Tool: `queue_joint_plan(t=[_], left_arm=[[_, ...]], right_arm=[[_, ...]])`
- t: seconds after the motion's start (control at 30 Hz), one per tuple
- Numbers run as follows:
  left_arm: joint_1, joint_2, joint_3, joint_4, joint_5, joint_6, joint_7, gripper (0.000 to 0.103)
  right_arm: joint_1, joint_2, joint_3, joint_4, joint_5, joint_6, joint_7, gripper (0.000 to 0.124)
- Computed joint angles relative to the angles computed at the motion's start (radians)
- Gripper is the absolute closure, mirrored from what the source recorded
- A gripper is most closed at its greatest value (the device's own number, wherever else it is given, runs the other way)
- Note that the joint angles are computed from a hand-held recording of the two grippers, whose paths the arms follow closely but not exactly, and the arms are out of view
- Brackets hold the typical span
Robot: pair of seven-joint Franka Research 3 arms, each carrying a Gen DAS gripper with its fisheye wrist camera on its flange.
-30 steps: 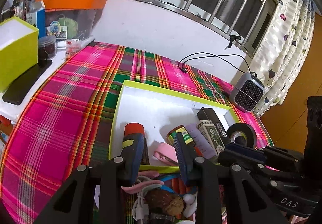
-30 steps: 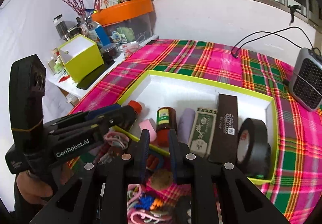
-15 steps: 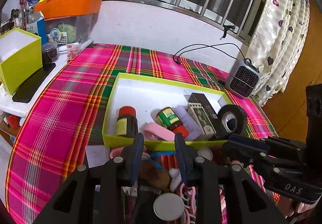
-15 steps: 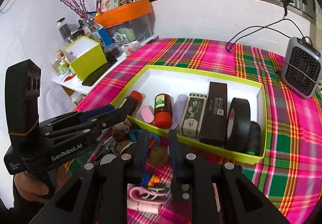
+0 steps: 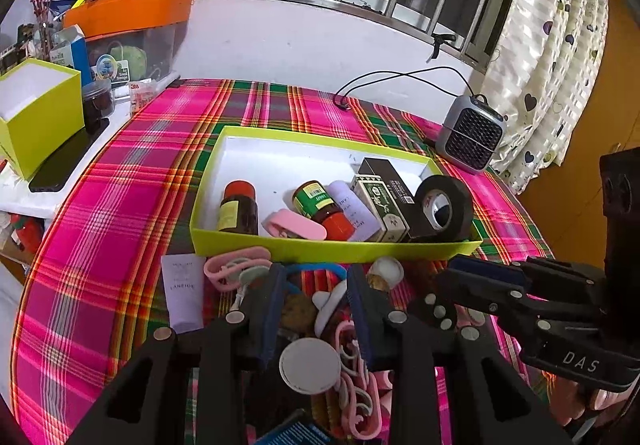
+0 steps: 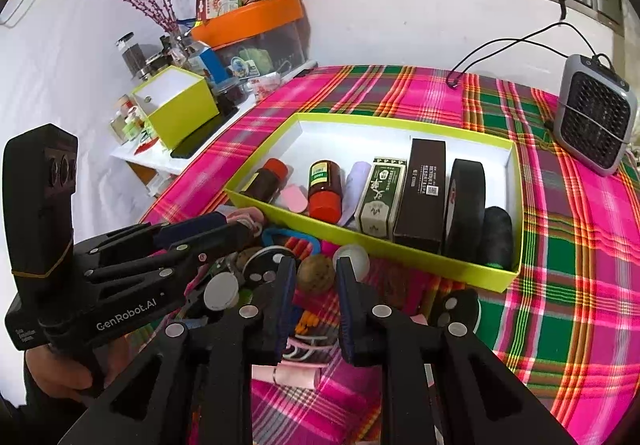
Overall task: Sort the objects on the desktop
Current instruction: 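Withdraw both tools from the tray back over the item pile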
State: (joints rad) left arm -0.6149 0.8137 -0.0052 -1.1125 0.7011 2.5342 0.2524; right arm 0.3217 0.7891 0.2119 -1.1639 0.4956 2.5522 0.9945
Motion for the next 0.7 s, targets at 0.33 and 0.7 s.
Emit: queue_joint_plan(t=[0.33,0.7], left_arm=[[-0.015,-0.016,-0.008,-0.023,0.003,-0.013,0.01,0.071],[-0.022,-0.102,-0.011,-0.164,0.051,0.008,-0.076,0.071]], right_arm=[[-0.02,-0.058,0.009,-0.101,0.032,0.024,-0.032,0.097],[-0.037,-0.119,0.01,-0.207,0.065,0.052,-0.06,0.096]])
